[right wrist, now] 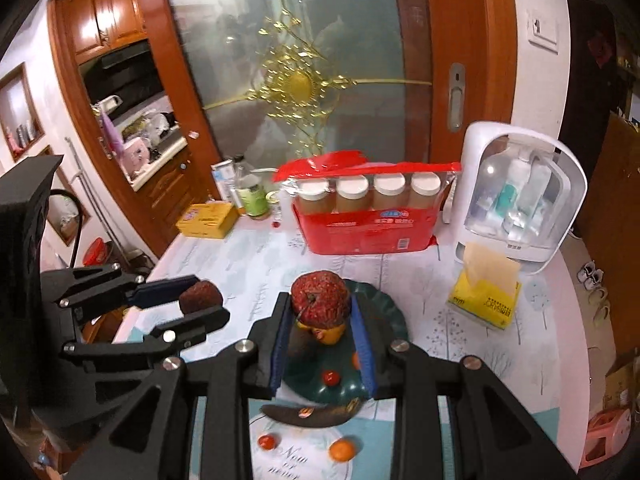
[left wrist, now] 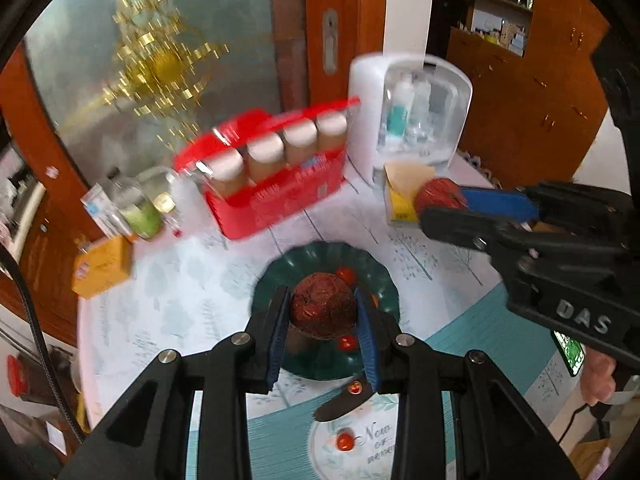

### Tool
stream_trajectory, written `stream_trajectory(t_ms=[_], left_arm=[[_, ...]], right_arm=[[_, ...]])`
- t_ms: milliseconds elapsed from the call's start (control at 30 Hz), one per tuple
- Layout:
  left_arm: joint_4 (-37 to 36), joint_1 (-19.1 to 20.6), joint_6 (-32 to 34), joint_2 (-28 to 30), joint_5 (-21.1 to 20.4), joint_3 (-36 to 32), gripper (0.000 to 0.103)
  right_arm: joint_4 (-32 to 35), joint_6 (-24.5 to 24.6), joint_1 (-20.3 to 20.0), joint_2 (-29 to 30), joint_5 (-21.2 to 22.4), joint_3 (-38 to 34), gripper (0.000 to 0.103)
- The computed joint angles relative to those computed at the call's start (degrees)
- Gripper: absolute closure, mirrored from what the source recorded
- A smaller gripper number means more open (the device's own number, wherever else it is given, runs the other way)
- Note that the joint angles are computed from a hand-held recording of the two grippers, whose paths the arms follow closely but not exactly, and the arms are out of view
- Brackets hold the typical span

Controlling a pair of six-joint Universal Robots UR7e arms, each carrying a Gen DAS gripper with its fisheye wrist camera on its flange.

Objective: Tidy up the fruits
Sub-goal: 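Carry both dates to the green plate and open both tools to release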

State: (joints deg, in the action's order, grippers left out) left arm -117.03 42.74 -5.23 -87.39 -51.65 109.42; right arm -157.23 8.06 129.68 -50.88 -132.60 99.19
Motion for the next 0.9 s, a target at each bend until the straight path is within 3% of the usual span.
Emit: stream_trajectory(t_ms=[233, 467, 633, 900], left_arm=[[-6.07, 6.51, 1.63, 8.11, -2.80, 3.02, 0.072], [-16.67, 12.54, 4.75, 15.16, -4.27, 5.12, 0.072], [-18.02, 14.37, 5.15, 17.47, -4.26, 5.13, 0.072], [-19.63, 15.30, 6.57, 18.96, -3.86, 5.56, 0.072]], right_arm=[[-3.05, -2.59, -8.89, 3.61, 4.20, 1.59, 0.073], [-5.08, -5.77, -16.60, 9.30, 8.05, 2.21, 0.073], [-5.35, -6.88, -19.62, 11.98, 10.28, 1.89, 0.073], [-7.09, -9.96, -21.07, 14.26, 11.79, 1.67, 0.072]])
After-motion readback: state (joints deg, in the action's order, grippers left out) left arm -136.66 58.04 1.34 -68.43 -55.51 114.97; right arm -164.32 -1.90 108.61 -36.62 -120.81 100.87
